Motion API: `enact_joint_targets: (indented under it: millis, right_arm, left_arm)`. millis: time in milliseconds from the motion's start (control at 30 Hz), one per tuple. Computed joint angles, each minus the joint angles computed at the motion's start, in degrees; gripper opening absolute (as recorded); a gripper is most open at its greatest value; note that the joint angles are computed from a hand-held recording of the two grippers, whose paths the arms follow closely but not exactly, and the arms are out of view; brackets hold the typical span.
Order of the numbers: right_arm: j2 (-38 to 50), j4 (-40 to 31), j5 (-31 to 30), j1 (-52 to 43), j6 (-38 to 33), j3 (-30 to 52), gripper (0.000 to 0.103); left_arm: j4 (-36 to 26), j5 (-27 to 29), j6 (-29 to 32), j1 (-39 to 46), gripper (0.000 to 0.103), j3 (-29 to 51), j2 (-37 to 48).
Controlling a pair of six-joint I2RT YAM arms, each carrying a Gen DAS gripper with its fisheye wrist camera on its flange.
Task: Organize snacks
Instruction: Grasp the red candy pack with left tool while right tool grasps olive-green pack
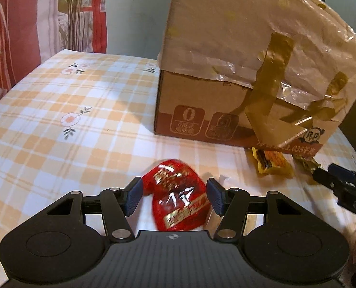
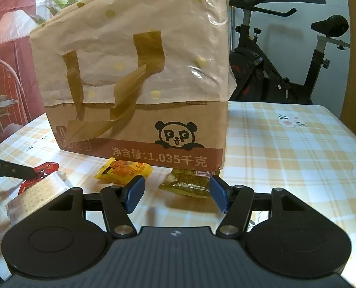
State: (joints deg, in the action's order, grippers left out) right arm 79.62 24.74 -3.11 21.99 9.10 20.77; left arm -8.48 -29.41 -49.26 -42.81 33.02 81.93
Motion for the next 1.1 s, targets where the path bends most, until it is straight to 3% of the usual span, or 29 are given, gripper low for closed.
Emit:
enact_joint_targets:
  millis: [333, 400, 433, 467, 600, 733, 867, 1100]
  right_arm:
    - [-0.41, 0.71, 0.33, 0.6, 0.39, -0.54, 0.063]
    - [-0.36, 0.68, 0.21, 0.56, 0.4, -0.51, 0.063]
    - [-0.37, 0.63, 0.0, 0.39, 0.42, -0.5, 0.063]
    - [-0.32, 0.63, -0.12, 0.25, 0.53, -0.46, 0.063]
    - [-0.49, 0.85, -0.32, -0.04, 1.09, -0.68, 0.063]
    - [-0.27, 0.76, -0.45, 0.09, 0.99, -0.49, 0.063]
    - [-0.01, 0.61, -0.41, 0.37, 0.84, -0.26, 0.063]
    - [-0.04, 0.42, -0.77, 0.17, 1.0, -0.18, 0.063]
  left_arm:
    - [-2.24, -2.9, -1.49, -1.93, 0.061, 2.81, 4.49]
    - [-2.24, -3.17, -1.42, -2.43, 0.057, 1.91, 3.46]
    - [-2.89, -3.6, -1.65, -2.75, 0.046, 1.7, 3.01]
    - [-3.69, -4.13, -1.82, -2.99, 0.043, 1.49, 2.52]
    - [-3.91, -3.12, -2.94, -2.36, 0.038, -0.98, -1.11]
    - [-5.11, -2.9, -4.52, -1.58, 0.039, -0.9, -1.6]
    - [-3.86, -1.11, -4.62, 0.36, 0.055, 0.36, 0.16]
    - [-1.05, -0.83, 0.03, 2.25, 0.056, 3.63, 5.51]
